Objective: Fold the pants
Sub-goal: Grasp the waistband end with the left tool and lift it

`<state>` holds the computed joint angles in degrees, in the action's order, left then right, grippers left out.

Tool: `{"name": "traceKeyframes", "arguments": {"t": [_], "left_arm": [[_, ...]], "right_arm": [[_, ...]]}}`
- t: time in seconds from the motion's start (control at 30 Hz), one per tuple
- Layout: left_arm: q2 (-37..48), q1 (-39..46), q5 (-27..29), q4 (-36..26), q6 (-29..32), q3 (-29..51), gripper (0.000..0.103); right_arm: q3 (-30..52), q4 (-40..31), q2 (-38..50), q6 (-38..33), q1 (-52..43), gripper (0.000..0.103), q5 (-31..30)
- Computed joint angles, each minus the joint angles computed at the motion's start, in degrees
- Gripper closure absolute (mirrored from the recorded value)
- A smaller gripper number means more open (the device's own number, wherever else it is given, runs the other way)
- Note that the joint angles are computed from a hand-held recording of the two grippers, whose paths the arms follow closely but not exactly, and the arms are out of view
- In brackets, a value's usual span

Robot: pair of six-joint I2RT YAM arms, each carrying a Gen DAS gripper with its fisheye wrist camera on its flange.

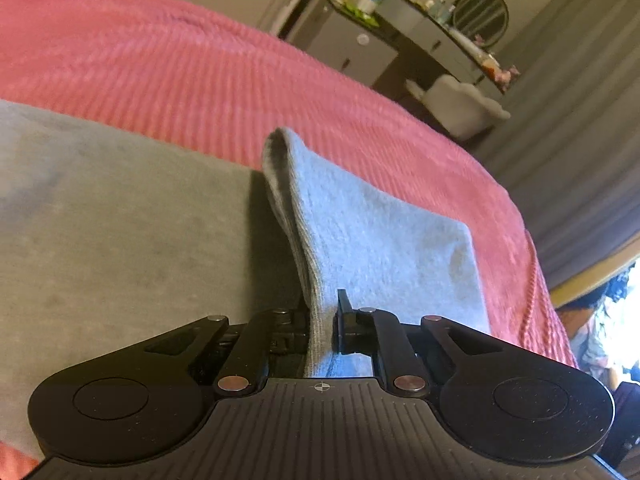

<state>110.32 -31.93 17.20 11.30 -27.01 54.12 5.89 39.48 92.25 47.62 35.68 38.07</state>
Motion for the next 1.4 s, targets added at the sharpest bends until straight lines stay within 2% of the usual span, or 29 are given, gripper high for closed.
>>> {"name": "traceKeyframes", "arguments": {"t": [0.07, 0.1, 0.17, 0.23, 0.3, 0.37, 0.43, 0.53, 0.6, 0.7, 0.8, 0.9, 1.0, 1.07, 1.13, 1.23, 1.27, 1.33, 1.4], "left_arm": [[0.0, 0.7, -2.4, -0.7, 0.4, -0.4, 0.09], [0.8, 0.4, -5.5, -2.0, 1.0, 0.2, 0.09], [2.5, 0.1, -10.8, -4.5, 1.6, 1.2, 0.09], [2.1, 1.5, -10.3, -2.6, -1.0, -0.7, 0.081], [-0.4, 2.6, -9.6, -1.0, -3.2, -3.2, 0.079], [-4.8, 3.9, -11.5, 0.8, -4.0, -6.9, 0.072], [-10.6, 7.4, -12.2, 3.4, -5.7, -11.9, 0.046], [-19.1, 16.0, -12.6, 6.6, -12.5, -19.9, 0.033], [-22.4, 23.4, -10.3, 8.6, -15.8, -24.0, 0.033], [-22.1, 34.8, -5.2, 9.8, -14.2, -26.6, 0.033], [-15.8, 42.6, 1.4, 12.2, -12.7, -25.9, 0.033], [-8.0, 47.9, 8.3, 17.6, -13.0, -24.4, 0.034], [-0.2, 48.6, 9.9, 23.1, -16.0, -22.0, 0.035], [3.8, 48.6, 9.0, 24.9, -17.3, -20.1, 0.035], [6.1, 48.2, 8.5, 29.8, -20.2, -20.0, 0.026], [7.2, 46.6, 6.1, 29.3, -19.8, -17.9, 0.023], [6.7, 45.5, 4.5, 27.5, -18.7, -16.8, 0.024], [5.0, 44.2, 2.0, 24.0, -14.4, -15.9, 0.049], [3.4, 44.5, 2.4, 23.7, -13.0, -16.6, 0.059]], "right_arm": [[-0.6, 2.2, 0.6, -1.0, -0.5, 0.02, -0.6], [-0.6, 2.4, 0.9, -1.4, -0.6, 0.019, -0.7], [1.5, -0.8, 2.2, -2.4, -0.9, 0.017, -1.4], [4.9, -6.1, 4.1, -3.4, -1.1, 0.015, -2.0], [7.6, -10.1, 5.4, -4.7, -0.1, 0.01, -0.9], [8.7, -10.9, 6.4, -6.1, 0.7, 0.006, -0.5], [9.2, -11.2, 7.0, -6.6, 0.4, 0.006, -0.8], [8.2, -8.9, 7.0, -7.2, -0.9, 0.006, -1.9], [7.8, -7.5, 7.3, -7.2, -1.1, 0.005, -2.2], [8.7, -8.3, 7.9, -5.9, 0.1, 0.005, -1.3], [9.5, -9.2, 8.9, -5.5, 1.1, 0.004, -0.4], [10.2, -9.6, 9.5, -6.2, 0.9, 0.004, -0.4], [10.3, -9.0, 9.9, -6.5, 0.4, 0.004, -0.7], [10.2, -8.9, 9.8, -6.6, 0.3, 0.004, -0.7], [10.3, -9.1, 9.8, -6.4, 0.5, 0.004, -0.4], [10.1, -8.1, 10.4, -6.4, 0.5, 0.004, -0.2], [10.0, -7.3, 10.6, -6.7, 0.3, 0.004, -0.3], [9.7, -5.9, 11.1, -7.1, 0.1, 0.004, -0.3], [9.5, -5.0, 11.4, -7.1, 0.0, 0.004, -0.1]]}}
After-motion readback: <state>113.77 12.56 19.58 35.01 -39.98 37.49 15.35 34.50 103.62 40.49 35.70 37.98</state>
